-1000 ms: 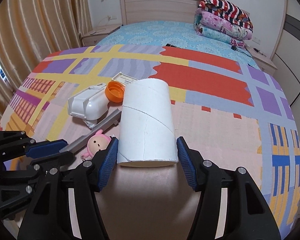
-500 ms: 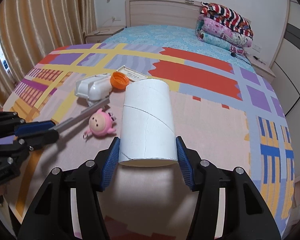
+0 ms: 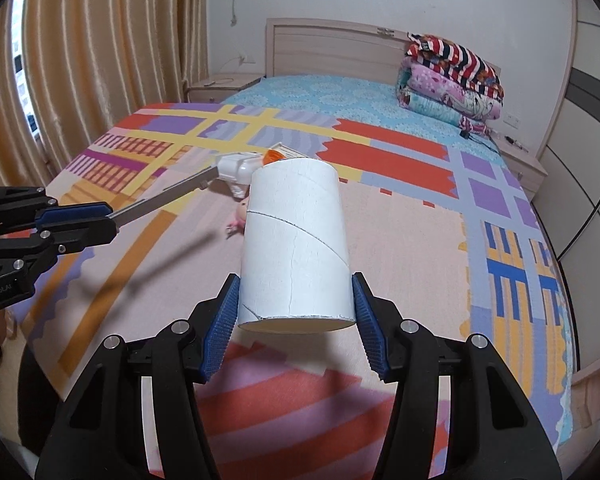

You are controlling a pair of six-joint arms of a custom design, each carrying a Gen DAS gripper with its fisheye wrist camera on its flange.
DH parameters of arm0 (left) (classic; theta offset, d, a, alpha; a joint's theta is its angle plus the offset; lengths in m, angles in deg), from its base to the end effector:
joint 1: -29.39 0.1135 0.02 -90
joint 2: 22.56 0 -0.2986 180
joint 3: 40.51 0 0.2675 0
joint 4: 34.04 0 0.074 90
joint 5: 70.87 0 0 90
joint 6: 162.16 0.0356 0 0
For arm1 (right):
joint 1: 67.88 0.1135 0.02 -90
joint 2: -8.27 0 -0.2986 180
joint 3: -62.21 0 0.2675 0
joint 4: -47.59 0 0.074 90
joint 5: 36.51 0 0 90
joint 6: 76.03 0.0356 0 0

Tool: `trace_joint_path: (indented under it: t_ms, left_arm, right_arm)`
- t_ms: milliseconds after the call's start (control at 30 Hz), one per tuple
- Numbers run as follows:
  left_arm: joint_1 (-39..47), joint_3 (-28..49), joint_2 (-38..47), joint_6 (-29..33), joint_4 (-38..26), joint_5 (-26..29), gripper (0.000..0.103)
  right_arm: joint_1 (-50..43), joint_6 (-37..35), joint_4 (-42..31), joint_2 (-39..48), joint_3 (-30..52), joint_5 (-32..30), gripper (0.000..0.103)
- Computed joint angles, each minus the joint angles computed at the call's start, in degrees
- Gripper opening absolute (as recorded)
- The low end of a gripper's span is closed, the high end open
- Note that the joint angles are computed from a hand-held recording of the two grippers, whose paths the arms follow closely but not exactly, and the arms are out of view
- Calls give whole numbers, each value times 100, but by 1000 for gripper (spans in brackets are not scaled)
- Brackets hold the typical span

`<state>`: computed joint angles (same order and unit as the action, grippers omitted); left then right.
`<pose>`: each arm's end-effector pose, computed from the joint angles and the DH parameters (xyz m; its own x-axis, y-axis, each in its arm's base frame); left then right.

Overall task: Collect trash
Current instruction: 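Grasp the metal rod with the left tool while the right tool grasps the white paper tube, then carry the rod and paper tube with both tools over the trash bin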

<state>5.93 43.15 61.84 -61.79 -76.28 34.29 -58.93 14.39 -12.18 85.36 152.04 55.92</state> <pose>0.3060 -0.1429 0.3333 -0.5144 0.4126 -0.7517 0.6632 0.7472 -0.0437 0.2856 0.0435 0.3834 -0.7237 -0.1066 -0.6818 -0.1216 0.9922 -0.0260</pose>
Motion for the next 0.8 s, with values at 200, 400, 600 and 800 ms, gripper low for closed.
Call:
trace_joint_path:
  t_ms: [200,400,600,800]
  left_arm:
    - [-24,-531,-682,296,-101,-17,12]
    - [-4,-1077,-1360,519,-209,-1,12]
    - [31,-1553,-2081,626,-422,184,12]
    - [-106,-2007,-2968,816,-830,120,12]
  right_arm:
    - [451,142,-184,-635,-332,139,55]
    - [865,383,-475,-1262,-719,301,55]
    - [1630,688,-993,-1820,-938,1111,55]
    - [2431,1214,-1483,-2268,-1036,1369,55]
